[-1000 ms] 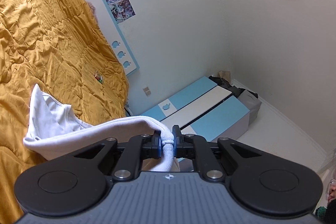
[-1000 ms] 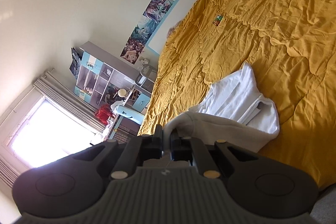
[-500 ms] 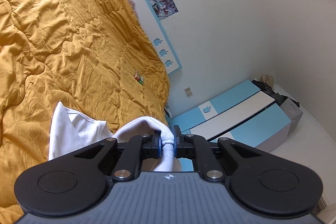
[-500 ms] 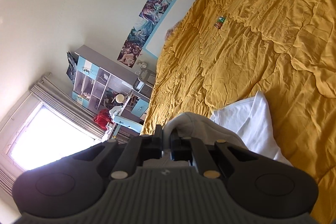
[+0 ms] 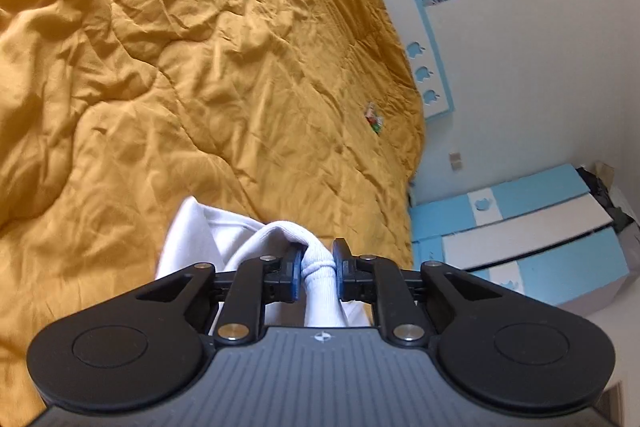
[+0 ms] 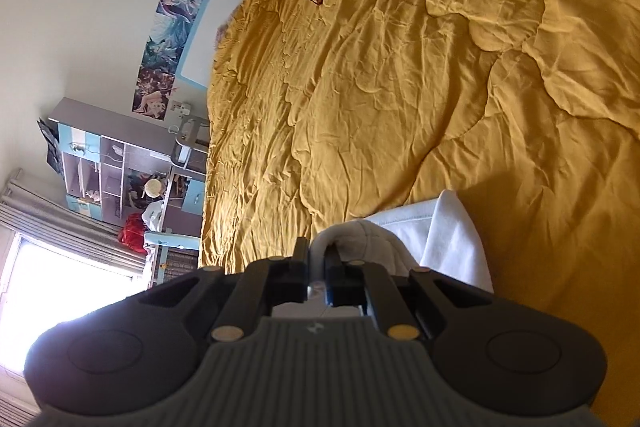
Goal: Fold small clothes
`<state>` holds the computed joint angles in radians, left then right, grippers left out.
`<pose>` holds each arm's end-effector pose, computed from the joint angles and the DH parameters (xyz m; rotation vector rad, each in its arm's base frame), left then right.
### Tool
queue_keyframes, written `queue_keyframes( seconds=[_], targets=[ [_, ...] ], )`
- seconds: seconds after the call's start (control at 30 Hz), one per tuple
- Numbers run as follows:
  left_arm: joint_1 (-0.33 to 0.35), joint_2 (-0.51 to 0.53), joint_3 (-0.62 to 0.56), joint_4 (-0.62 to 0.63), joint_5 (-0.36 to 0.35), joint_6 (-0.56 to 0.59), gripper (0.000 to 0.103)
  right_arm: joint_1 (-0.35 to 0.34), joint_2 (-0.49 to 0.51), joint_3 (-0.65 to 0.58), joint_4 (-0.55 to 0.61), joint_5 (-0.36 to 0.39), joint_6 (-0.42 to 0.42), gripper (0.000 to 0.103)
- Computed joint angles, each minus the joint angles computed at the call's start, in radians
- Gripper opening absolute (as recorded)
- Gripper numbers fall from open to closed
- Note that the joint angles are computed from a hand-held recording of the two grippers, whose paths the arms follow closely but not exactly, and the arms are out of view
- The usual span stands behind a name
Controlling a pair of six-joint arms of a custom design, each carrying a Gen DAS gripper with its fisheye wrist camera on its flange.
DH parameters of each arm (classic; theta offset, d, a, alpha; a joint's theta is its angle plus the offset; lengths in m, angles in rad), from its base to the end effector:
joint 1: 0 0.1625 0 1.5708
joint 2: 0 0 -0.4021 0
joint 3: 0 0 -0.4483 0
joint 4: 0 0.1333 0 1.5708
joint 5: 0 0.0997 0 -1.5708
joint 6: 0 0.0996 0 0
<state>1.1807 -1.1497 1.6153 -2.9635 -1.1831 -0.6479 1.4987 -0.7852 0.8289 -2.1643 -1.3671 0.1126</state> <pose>-0.1075 -0.7111 0.3526 0.5972 -2.5888 1.4051 0.0905 -0.8770 0.3961 0.1794 2.8204 -0.7907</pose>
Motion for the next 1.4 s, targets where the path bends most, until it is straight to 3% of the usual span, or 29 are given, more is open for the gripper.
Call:
queue_keyframes(
  seconds=[0.03,0.07,0.1,0.17,0.27,0.37,0.47,0.63,0.7,0.77,0.8,0.87,0.93,1.0,1.03,1.07,1.1,1.13,1.27,1.4],
  targets=[
    [-0.012,0.013,-0.022,0.048,0.103,-0.025,0.039,0.001,0.033,-0.045,0.015,-0.027,0.025,0.016],
    [-0.022,0.024,-0.036,0.076,0.193,-0.040,0.045,0.002,0.059,-0.068,-0.012,-0.076,0.077,0.041],
    [-0.031,0.032,-0.043,0.083,0.263,-0.036,0.053,0.001,0.060,-0.049,-0.072,-0.104,0.115,0.051],
    [-0.040,0.024,-0.025,0.047,0.296,0.007,0.057,-0.011,0.035,0.013,-0.158,-0.082,0.133,0.050],
    [-0.059,-0.015,0.029,-0.008,0.295,0.092,0.065,-0.017,-0.027,0.099,-0.133,-0.060,0.008,0.050],
    [-0.093,-0.051,0.067,-0.008,0.320,0.158,0.067,0.003,-0.103,0.201,-0.120,-0.144,-0.178,0.050],
    [-0.118,-0.071,0.079,0.042,0.302,0.236,0.069,0.030,-0.143,0.260,-0.136,-0.251,-0.333,0.050],
    [-0.109,-0.011,0.019,0.124,0.327,0.389,0.078,0.048,-0.096,0.234,-0.249,-0.354,-0.438,0.056],
    [-0.100,0.050,-0.053,0.243,0.405,0.446,0.072,0.056,-0.031,0.158,-0.247,-0.397,-0.460,0.056],
    [-0.097,0.109,-0.099,0.255,0.490,0.464,0.067,0.065,0.052,0.062,-0.227,-0.455,-0.480,0.056],
    [-0.088,0.128,-0.112,0.237,0.487,0.471,0.067,0.070,0.077,0.045,-0.247,-0.471,-0.509,0.056],
    [-0.067,0.141,-0.111,0.177,0.427,0.460,0.067,0.075,0.109,0.050,-0.348,-0.477,-0.600,0.056],
    [-0.045,0.150,-0.125,0.184,0.350,0.415,0.068,0.074,0.136,0.034,-0.374,-0.462,-0.629,0.056],
    [-0.043,0.179,-0.141,0.145,0.383,0.427,0.067,0.077,0.162,0.020,-0.404,-0.462,-0.666,0.055],
    [-0.043,0.195,-0.148,0.118,0.404,0.440,0.051,0.079,0.170,0.020,-0.419,-0.469,-0.686,0.053],
    [-0.044,0.216,-0.152,0.049,0.434,0.465,0.041,0.083,0.183,0.014,-0.432,-0.489,-0.714,0.032],
    [-0.046,0.232,-0.150,-0.017,0.454,0.485,0.020,0.085,0.193,0.003,-0.429,-0.505,-0.727,0.005],
    [-0.046,0.235,-0.147,-0.050,0.452,0.493,0.014,0.086,0.200,-0.004,-0.428,-0.518,-0.729,0.006],
    [-0.060,0.221,-0.096,-0.218,0.437,0.577,0.012,0.072,0.158,0.080,-0.570,-0.422,-0.727,0.005],
    [-0.071,0.212,-0.056,-0.404,0.408,0.561,0.011,0.064,0.129,0.132,-0.683,-0.308,-0.728,0.005]
  ],
)
